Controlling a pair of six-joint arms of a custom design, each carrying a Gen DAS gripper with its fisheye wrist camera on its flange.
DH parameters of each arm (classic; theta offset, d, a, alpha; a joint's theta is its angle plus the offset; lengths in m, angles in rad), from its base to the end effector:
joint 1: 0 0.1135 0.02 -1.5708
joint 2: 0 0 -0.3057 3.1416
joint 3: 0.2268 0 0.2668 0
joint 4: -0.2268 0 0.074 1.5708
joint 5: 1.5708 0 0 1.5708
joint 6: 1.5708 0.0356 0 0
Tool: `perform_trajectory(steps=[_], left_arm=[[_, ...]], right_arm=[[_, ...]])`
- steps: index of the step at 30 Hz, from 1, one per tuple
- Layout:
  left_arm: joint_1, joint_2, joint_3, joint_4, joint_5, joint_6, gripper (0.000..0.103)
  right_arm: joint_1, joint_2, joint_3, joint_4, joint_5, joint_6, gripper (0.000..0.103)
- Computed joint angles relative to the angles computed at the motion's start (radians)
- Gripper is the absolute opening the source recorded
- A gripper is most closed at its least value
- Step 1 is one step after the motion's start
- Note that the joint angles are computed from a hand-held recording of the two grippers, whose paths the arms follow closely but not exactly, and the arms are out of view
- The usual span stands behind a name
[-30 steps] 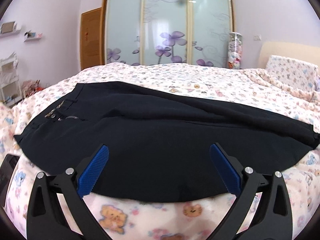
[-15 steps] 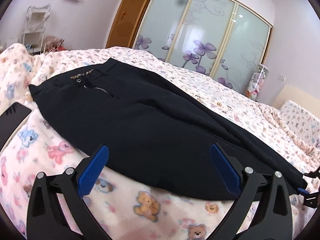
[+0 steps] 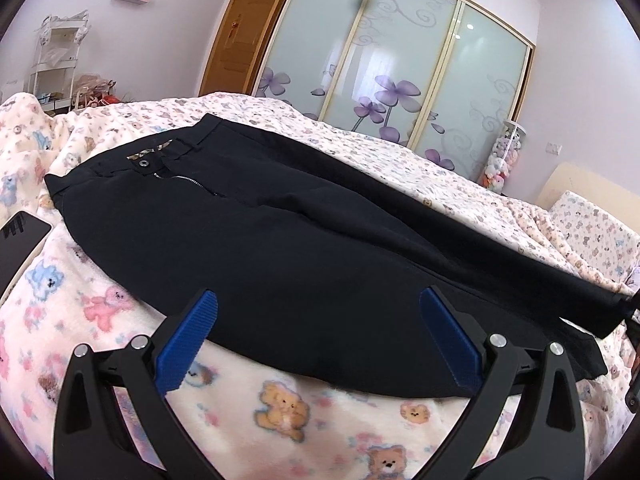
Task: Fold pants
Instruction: 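Lift the hems with the right gripper and fold them over toward the waistband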
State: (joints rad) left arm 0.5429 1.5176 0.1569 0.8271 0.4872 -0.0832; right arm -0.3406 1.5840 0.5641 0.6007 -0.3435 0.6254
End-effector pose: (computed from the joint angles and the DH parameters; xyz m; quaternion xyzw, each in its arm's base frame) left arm 0.1862 0.0929 0.1234 -0.1458 0.8387 -0.0944 0.5161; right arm 0.2957 -0.0921 0.1853 0.3014 0.7751 0.2180 0.5107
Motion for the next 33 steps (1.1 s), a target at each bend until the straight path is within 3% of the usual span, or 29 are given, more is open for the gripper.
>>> perform_trajectory(steps=[4,7,9,10,12,15,16,17,18,19,22,24,30,33], left_arm=[[0.005,0.006,-0.001,0.006,0.005,-0.002,0.101],[0.009,0.005,0.002,-0.001,0.008,-0.003,0.101],[0.013,0.002,0.0,-0.004,0.013,0.0,0.101],[0.013,0.002,0.001,-0.004,0.013,0.0,0.101],[0.012,-0.007,0.0,-0.01,0.014,-0.001,0.101],[0.016,-0.019,-0.006,-0.005,0.016,-0.003,0.101],[0.017,-0.027,-0.007,-0.008,0.016,-0.005,0.101],[0.019,-0.034,-0.007,-0.013,0.018,-0.006,0.101],[0.021,-0.045,-0.006,-0.021,0.02,-0.008,0.101],[0.021,-0.053,-0.006,-0.028,0.02,-0.01,0.101],[0.035,-0.083,0.003,-0.054,0.027,-0.018,0.101],[0.056,-0.099,0.009,-0.054,0.034,-0.02,0.101],[0.151,-0.141,0.046,-0.055,0.044,-0.044,0.101],[0.19,-0.131,0.063,-0.063,0.066,-0.062,0.101]], right_arm=[[-0.049,0.124,-0.009,-0.066,0.015,-0.021,0.005],[-0.101,0.227,-0.034,-0.072,-0.097,0.056,0.005],[-0.109,0.198,-0.008,-0.166,-0.12,0.048,0.006],[-0.111,0.163,0.003,-0.245,-0.117,0.051,0.012],[-0.125,0.092,0.004,-0.369,-0.137,0.061,0.016],[-0.107,-0.019,-0.047,-0.4,-0.185,0.115,0.021],[-0.072,-0.057,-0.064,-0.38,-0.209,0.144,0.036],[-0.072,-0.063,-0.081,-0.352,-0.25,0.144,0.065],[-0.033,-0.071,-0.091,-0.304,-0.264,0.184,0.072],[0.036,-0.068,-0.093,-0.235,-0.275,0.237,0.071],[0.215,0.05,-0.024,-0.052,-0.289,0.386,0.053],[0.304,0.161,0.047,0.024,-0.3,0.496,0.05],[0.442,0.436,0.279,0.1,-0.217,0.719,0.041],[0.457,0.49,0.353,0.028,-0.159,0.734,0.041]])
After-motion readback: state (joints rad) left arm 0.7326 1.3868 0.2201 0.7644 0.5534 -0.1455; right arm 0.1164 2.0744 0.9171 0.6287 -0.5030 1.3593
